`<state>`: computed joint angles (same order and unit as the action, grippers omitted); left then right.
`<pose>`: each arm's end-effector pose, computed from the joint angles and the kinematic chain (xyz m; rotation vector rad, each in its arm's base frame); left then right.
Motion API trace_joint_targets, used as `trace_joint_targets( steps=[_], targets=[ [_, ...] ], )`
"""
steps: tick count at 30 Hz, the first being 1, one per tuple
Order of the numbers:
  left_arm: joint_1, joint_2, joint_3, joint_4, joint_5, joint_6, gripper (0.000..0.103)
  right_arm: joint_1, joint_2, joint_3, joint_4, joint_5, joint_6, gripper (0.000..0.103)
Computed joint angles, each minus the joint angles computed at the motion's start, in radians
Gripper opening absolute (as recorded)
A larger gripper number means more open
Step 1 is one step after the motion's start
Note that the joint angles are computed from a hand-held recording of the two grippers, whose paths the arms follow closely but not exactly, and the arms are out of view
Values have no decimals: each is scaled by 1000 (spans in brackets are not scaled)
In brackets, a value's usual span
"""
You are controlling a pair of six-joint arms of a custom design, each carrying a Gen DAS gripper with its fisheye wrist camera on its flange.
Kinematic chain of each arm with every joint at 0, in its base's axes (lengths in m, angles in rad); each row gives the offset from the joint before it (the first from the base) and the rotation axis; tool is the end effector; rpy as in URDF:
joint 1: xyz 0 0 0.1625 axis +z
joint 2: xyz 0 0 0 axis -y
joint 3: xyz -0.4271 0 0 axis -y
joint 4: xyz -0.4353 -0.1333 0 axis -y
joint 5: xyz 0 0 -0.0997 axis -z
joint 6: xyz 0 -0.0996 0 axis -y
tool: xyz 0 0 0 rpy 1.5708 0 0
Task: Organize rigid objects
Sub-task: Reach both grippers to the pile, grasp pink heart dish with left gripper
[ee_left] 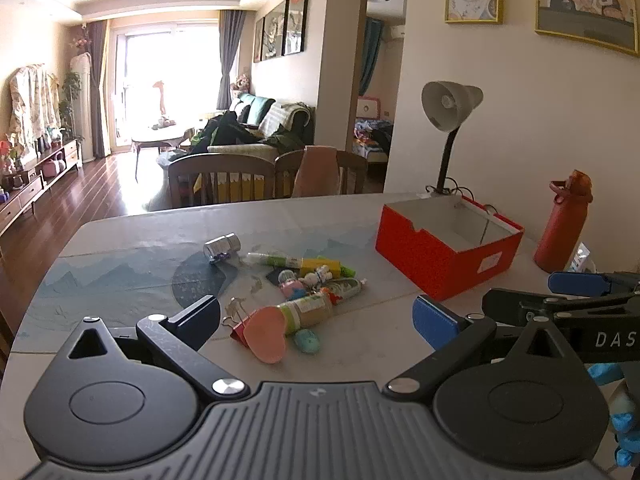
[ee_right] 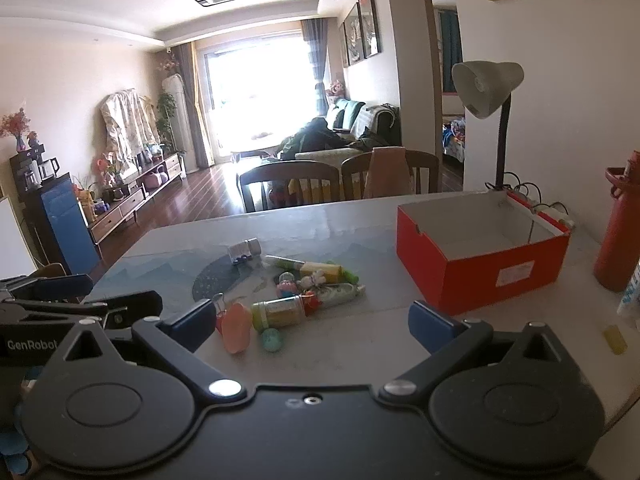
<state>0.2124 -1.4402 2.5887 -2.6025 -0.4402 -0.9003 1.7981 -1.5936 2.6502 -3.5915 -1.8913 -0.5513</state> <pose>-0.2736 -0.2876 0.1351 0.5969 2.1899 -1.2443 0.1757 -0.3072 0.2385 0.7315 -2.3240 1.1903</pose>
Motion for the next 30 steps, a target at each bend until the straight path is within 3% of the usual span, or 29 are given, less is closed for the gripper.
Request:
trace_joint_targets(
  steps=[7, 14, 22, 30],
  targets=[
    [58, 60, -15, -147, 4, 109, 103, -35, 48, -38, 4, 43, -39, 102],
    [160, 172, -53, -383, -2, 277, 103, -80, 126, -90, 10, 89, -105, 102],
    [308, 264, -125, -424, -44, 291, 103, -149, 207, -151, 128, 163, -226, 94],
    [435, 385, -201, -553, -85, 374, 102, -172, 313, -230, 221, 177, -323, 85]
  ],
)
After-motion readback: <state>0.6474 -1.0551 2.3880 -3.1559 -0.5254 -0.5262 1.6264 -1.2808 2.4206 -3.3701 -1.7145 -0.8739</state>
